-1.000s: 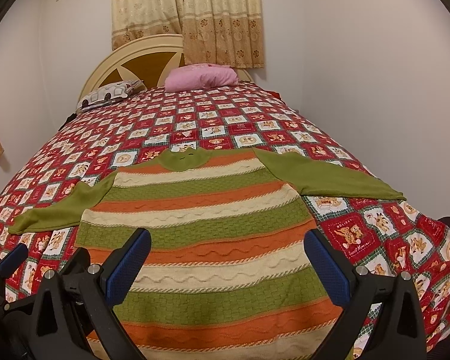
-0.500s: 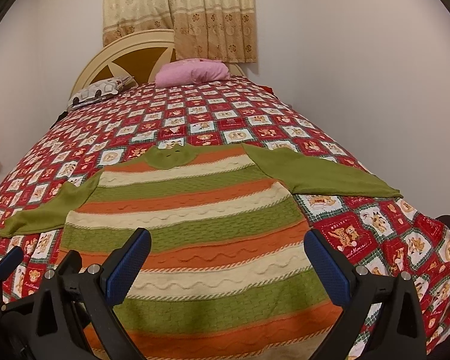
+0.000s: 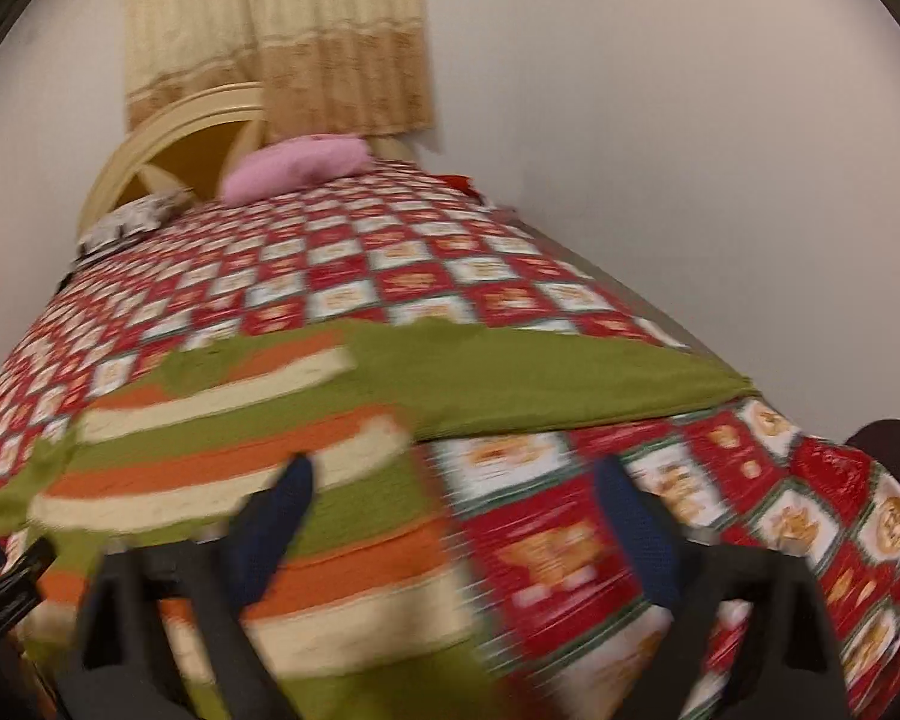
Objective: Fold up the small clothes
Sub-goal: 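Grasp the green sleeve cuff with the right gripper and lift it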
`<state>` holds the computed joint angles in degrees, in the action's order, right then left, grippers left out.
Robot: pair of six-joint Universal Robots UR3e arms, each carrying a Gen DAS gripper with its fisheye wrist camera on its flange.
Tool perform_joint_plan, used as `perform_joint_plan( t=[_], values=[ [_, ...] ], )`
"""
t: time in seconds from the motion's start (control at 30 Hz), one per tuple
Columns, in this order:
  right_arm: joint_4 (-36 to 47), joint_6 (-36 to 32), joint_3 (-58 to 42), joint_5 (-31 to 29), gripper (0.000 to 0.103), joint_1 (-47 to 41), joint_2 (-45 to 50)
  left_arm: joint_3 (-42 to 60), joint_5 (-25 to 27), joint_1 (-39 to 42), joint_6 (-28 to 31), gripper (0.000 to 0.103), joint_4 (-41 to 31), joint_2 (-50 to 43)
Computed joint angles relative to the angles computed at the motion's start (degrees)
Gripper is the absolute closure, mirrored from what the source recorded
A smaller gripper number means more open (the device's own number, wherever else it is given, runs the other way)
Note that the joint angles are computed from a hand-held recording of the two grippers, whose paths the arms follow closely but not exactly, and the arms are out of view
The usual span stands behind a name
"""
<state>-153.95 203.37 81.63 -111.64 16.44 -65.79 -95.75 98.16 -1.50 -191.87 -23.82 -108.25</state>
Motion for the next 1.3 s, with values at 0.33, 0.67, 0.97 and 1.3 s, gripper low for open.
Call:
perform_joint_plan(
  t=[0.33, 0.67, 0.97, 1.3],
  values=[
    [4.8, 8.3, 9.5, 25.9, 0.051, -35.9, -2.7, 2.4, 4.5, -1.8, -1.8, 0.000, -1.6, -5.3],
    [7.9, 11.1, -2.7, 30.5, 0.056, -43.2, 10.4, 4.2, 3.9, -1.3, -1.8, 0.000, -2.5, -7.0],
    [7.9, 8.7, -10.9, 29.9, 0.084, -43.0, 17.5, 4.8, 4.4, -1.6, -1.9, 0.000, -2.6, -7.7],
    [3.5, 2.8, -6.4, 29.4, 0.095, -40.3, 7.8, 4.5, 3.9, -1.4, -2.0, 0.000, -2.1, -7.6]
  ],
)
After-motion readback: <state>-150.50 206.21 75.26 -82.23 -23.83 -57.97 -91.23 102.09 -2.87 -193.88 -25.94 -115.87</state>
